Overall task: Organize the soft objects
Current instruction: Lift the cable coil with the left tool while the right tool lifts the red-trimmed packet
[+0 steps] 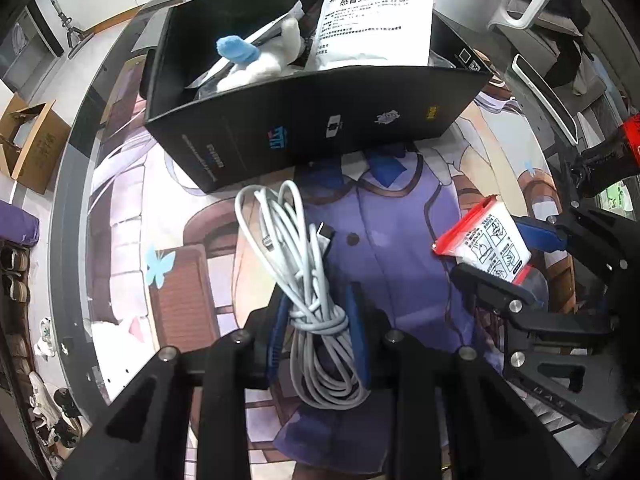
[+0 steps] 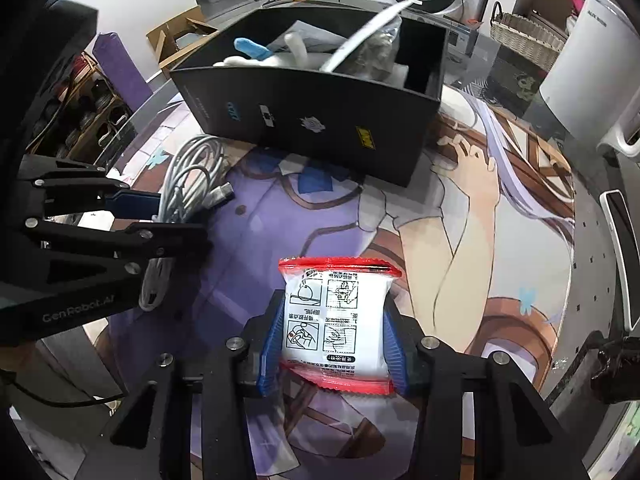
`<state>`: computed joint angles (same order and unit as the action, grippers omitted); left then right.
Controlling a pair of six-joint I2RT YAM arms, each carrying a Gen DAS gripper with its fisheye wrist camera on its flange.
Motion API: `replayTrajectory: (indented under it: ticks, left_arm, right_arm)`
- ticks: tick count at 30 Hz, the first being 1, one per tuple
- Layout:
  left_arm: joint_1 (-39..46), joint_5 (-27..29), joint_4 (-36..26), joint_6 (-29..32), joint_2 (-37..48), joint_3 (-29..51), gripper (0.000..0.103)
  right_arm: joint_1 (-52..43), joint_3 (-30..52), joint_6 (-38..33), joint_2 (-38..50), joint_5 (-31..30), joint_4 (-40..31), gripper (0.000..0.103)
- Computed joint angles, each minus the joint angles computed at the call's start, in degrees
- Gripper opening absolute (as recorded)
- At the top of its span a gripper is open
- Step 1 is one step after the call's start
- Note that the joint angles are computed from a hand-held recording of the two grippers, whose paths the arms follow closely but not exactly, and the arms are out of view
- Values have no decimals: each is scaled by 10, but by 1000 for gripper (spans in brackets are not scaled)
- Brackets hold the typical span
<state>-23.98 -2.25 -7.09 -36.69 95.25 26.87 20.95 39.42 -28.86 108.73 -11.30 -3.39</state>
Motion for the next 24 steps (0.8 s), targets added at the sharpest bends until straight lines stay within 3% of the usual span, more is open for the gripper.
replayTrajectory:
  ticks: [5,12,19,24]
  left_arm:
    - [7,-1,-6,5,-38,-18,27]
    - [-44,-84,-55,-13,-147,-30,27]
    - [-26,-77,-58,7,-204,-46,27]
    - [-71,-124,-86,-20,-236,-38,26]
  right_arm:
    - [5,-7,4,-15,-4,7,44]
    - [-5,-47,8,-94,-40,37,44]
    - [-21,-81,20,-182,-72,51,44]
    - [-40,-89,12,-221,-90,45,44]
